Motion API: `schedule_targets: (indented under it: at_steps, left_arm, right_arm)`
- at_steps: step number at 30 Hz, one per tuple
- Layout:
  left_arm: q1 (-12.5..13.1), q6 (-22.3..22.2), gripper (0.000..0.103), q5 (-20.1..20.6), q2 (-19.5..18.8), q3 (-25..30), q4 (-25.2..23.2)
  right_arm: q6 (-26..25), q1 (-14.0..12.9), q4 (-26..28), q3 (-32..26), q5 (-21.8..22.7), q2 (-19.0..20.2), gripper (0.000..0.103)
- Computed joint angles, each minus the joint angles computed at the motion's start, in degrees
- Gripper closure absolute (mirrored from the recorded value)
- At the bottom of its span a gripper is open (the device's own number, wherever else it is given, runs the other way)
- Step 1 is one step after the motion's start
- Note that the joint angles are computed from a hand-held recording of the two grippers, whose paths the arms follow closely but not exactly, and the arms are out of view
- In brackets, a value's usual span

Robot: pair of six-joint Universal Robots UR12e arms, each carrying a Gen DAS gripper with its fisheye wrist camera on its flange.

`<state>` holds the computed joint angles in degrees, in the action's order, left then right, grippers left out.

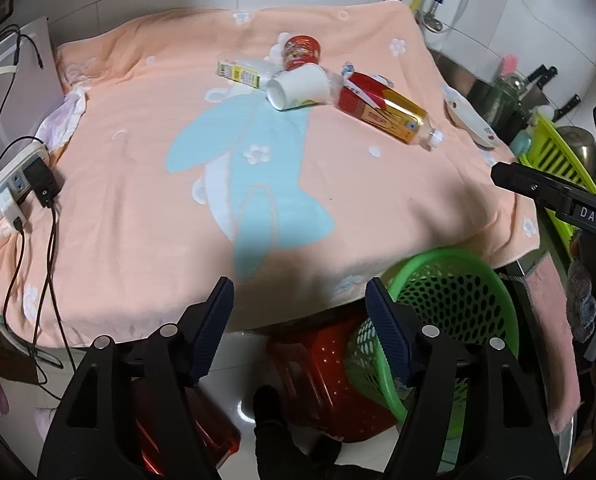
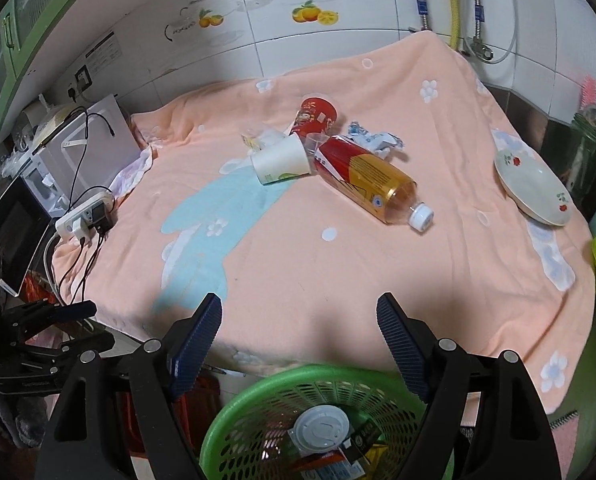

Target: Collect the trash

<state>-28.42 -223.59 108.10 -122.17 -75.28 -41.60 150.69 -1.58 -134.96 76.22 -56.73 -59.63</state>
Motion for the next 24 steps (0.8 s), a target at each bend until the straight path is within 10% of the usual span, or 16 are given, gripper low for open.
schedule_targets:
  at_steps: [24]
  left_arm:
    - [0.4,-0.9,0.033,-0.4,-0.1,-0.1,-0.2]
  right_arm:
    - [1.1,0.5,0.4,-1.9,-0.8,1.3,0.023]
